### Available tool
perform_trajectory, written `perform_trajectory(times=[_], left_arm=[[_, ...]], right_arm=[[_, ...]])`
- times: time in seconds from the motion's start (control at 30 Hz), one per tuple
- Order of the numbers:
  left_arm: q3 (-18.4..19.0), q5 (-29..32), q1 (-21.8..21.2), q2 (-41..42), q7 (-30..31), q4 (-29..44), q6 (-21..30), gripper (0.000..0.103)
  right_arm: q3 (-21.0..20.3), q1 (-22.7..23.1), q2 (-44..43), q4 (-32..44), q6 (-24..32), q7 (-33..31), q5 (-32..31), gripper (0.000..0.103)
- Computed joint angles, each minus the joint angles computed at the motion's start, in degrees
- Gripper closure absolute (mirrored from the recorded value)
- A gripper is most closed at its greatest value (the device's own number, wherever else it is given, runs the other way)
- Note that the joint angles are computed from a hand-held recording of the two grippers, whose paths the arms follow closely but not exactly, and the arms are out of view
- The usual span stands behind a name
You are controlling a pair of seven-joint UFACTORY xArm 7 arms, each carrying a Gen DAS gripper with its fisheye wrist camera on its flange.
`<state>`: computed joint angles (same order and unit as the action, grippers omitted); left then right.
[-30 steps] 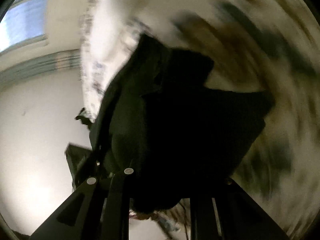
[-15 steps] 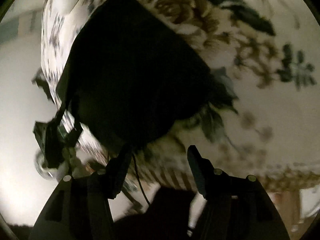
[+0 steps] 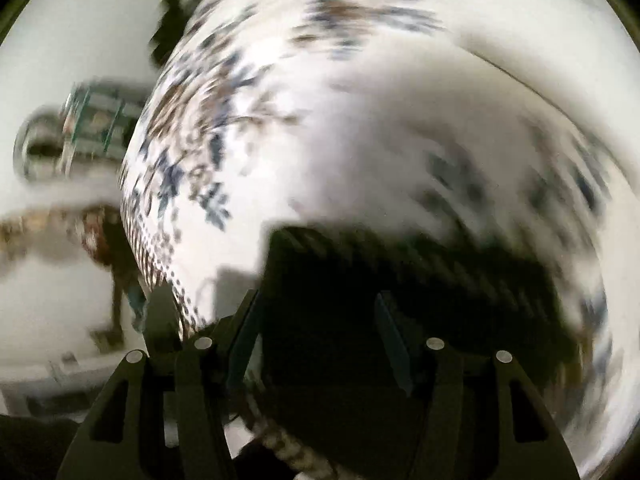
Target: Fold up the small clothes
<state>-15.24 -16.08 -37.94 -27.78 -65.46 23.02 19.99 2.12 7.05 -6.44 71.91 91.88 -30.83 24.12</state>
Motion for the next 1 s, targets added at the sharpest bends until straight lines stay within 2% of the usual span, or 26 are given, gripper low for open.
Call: perform_trajectory(times=[0.1, 0.17, 0.2, 0.23, 0.3, 0.33, 0.4, 0.43, 0.5, 0.53, 0.6, 0.7, 0.77, 0.8, 0.83, 0.9, 1.0], left_arm=[[-2.9, 4.0, 2.8, 1.9, -2.7, 3.7, 5.7, 0.0], [-4.7, 5.8, 4.4, 2.0, -6.4, 4.2, 6.2, 0.0], [-6.5, 7.3, 5.8, 2.0, -9.8, 4.2, 5.5, 0.0], [-7.4, 8.5, 6.5, 1.7, -12.1, 3.9, 5.1, 0.0], [-7.1, 9.2, 6.3, 1.3, -14.4, 3.6, 5.1, 0.0], [-7.0, 9.7, 6.3, 1.3, -15.0, 3.7, 5.2, 0.0], [-7.8, 11.5, 6.7, 0.9, -16.9, 3.3, 4.3, 0.0], [-7.7, 12.0, 6.4, 0.7, -17.1, 3.1, 4.1, 0.0], [-6.6, 12.8, 5.0, 1.3, -14.7, 3.7, 5.4, 0.0], [-6.2, 13.0, 4.6, 1.4, -13.8, 4.0, 5.9, 0.0], [-4.4, 11.5, 2.9, 0.8, -11.4, 4.4, 7.5, 0.0], [-2.9, 9.3, 2.4, -2.2, -9.9, 4.9, 10.4, 0.0], [-3.5, 9.6, 3.9, -5.6, -11.0, 4.5, 12.1, 0.0], [-3.9, 10.6, 5.4, -7.8, -11.7, 4.6, 13.3, 0.0], [-4.0, 11.4, 6.5, -8.8, -11.9, 4.9, 14.2, 0.0], [-3.6, 13.4, 9.3, -10.8, -11.4, 5.6, 15.7, 0.0], [-2.3, 14.9, 12.6, -8.8, -9.1, 6.7, 13.9, 0.0]], right_arm=[[5.8, 5.8, 8.2, 7.1, -2.7, -0.2, -4.1, 0.043], [8.1, 9.3, 12.3, 9.9, -0.9, -1.0, -10.0, 0.05], [8.4, 10.1, 12.4, 9.7, -0.2, -2.0, -11.7, 0.073], [8.8, 11.2, 11.9, 8.4, -0.6, -3.8, -14.7, 0.088], [9.2, 11.4, 10.2, 6.0, -2.7, -5.9, -17.5, 0.092], [7.3, 12.5, 12.2, 8.4, -1.7, -3.4, -16.5, 0.093], [6.5, 10.8, 17.0, 14.1, -1.1, 4.3, -13.0, 0.096], [5.6, 9.8, 19.7, 16.9, -0.9, 8.6, -11.1, 0.103], [3.8, 9.3, 21.8, 18.6, -3.5, 12.3, -9.2, 0.103], [4.5, 7.1, 23.0, 19.7, -2.8, 13.8, -7.4, 0.103], [4.5, 3.7, 26.8, 23.9, 2.5, 16.3, -0.9, 0.103], [4.3, -1.9, 27.0, 27.7, 8.6, 14.0, 5.0, 0.101], [3.0, -4.3, 24.5, 27.1, 9.0, 12.4, 4.5, 0.078], [2.0, -6.1, 22.8, 26.6, 8.9, 10.8, 4.1, 0.054], [0.5, -8.3, 21.0, 25.8, 8.8, 9.3, 3.8, 0.041], [-1.7, -11.4, 19.4, 25.2, 9.1, 8.1, 2.5, 0.04], [-4.8, -16.1, 18.1, 22.5, 8.4, 6.3, -0.5, 0.04]])
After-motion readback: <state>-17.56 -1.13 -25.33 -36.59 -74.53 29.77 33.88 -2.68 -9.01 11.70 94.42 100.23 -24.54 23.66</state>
